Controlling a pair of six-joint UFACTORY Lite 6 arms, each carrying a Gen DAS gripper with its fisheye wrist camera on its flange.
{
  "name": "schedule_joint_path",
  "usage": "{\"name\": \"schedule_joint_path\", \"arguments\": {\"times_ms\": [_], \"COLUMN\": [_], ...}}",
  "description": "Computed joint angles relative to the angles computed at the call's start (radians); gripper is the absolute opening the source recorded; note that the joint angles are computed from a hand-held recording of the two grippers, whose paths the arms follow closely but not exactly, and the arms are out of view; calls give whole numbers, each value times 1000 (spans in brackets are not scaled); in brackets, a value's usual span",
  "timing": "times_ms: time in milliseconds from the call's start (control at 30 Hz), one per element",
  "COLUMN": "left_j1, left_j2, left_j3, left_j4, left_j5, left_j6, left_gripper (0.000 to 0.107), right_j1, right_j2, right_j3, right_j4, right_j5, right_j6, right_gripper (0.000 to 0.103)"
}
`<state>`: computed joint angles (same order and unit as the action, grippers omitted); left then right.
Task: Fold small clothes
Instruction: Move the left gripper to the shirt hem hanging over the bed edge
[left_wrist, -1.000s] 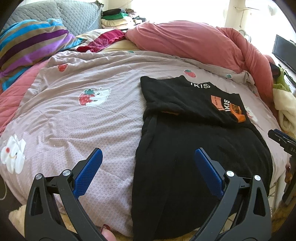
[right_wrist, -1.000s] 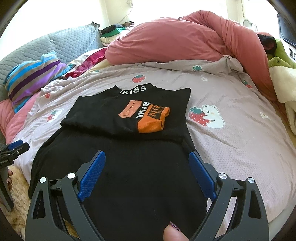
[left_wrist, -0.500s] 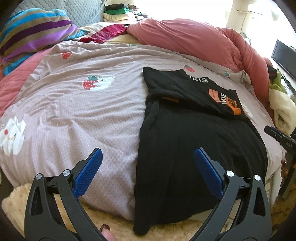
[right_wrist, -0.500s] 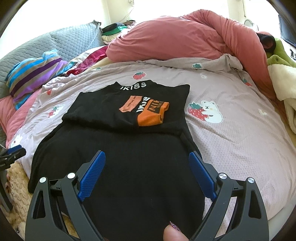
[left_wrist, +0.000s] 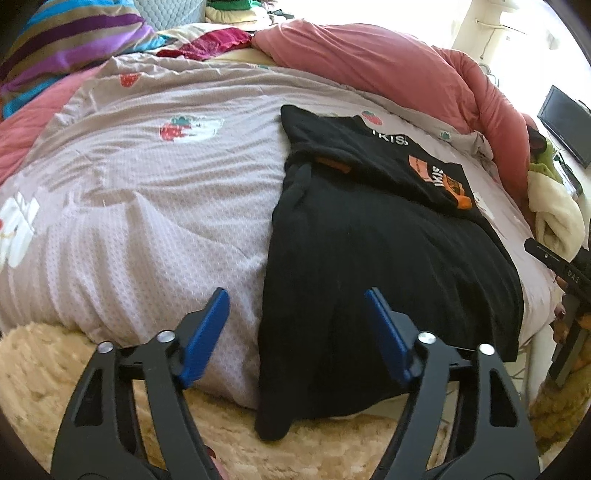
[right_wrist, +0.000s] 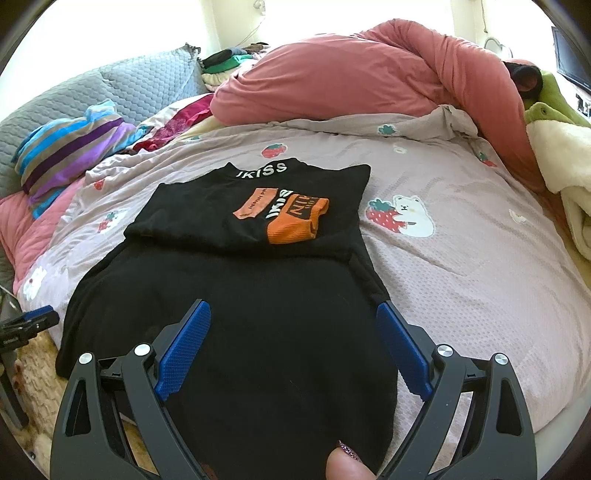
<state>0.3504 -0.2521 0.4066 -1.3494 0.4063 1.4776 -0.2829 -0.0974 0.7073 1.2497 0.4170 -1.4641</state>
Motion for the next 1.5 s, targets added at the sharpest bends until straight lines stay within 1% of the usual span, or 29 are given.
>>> {"name": "schedule_joint_path", "arguments": {"times_ms": [33, 67, 167, 233, 300, 333, 567, 733, 1000, 1067, 1167, 1433, 1467, 1500], "left_j1": [5, 16, 40, 43, 39, 38, 42, 94, 80, 72, 65, 51, 45, 45], "left_j2": [3, 11, 36, 45, 49, 50, 67, 139, 165, 168, 170, 186, 185, 185], "left_j3": [-5, -8, -12, -15, -17, -18, -34, -18, -15, -14, -14, -5, -6, -7], "left_j4": [-6, -13, -29, -31, -29, -26, -39, -54, -79, -80, -89, -99, -102, -104], "left_j5": [6, 18, 49, 55, 57, 59, 57, 109, 107, 100, 94, 85, 80, 79], "left_j6": [7, 16, 38, 45, 45, 45, 59, 82, 118, 122, 127, 137, 138, 139], "left_gripper": [62, 58, 49, 46, 38, 37, 37, 37, 37, 40, 40, 46, 46, 46], "right_j1": [-9, -13, -43, -60, -74, -81, -135, -162, -212, -233, -265, -360, -367, -375], "right_j2": [-5, -10, -21, -27, -28, -30, -45, -56, -67, -65, -40, 28, 29, 34], "right_j3": [-6, -12, -26, -35, -43, -48, -87, -131, -189, -199, -202, -192, -196, -199], "right_j4": [2, 5, 17, 19, 17, 13, -32, -79, -177, -197, -219, -278, -285, -291], "right_j5": [3, 5, 21, 30, 34, 33, 62, 69, 116, 139, 162, 226, 228, 230], "right_j6": [-7, -11, -35, -42, -51, -55, -69, -76, -56, -56, -56, -67, -69, -74], "right_gripper": [91, 91, 91, 91, 91, 91, 91, 91, 91, 91, 91, 90, 89, 85]}}
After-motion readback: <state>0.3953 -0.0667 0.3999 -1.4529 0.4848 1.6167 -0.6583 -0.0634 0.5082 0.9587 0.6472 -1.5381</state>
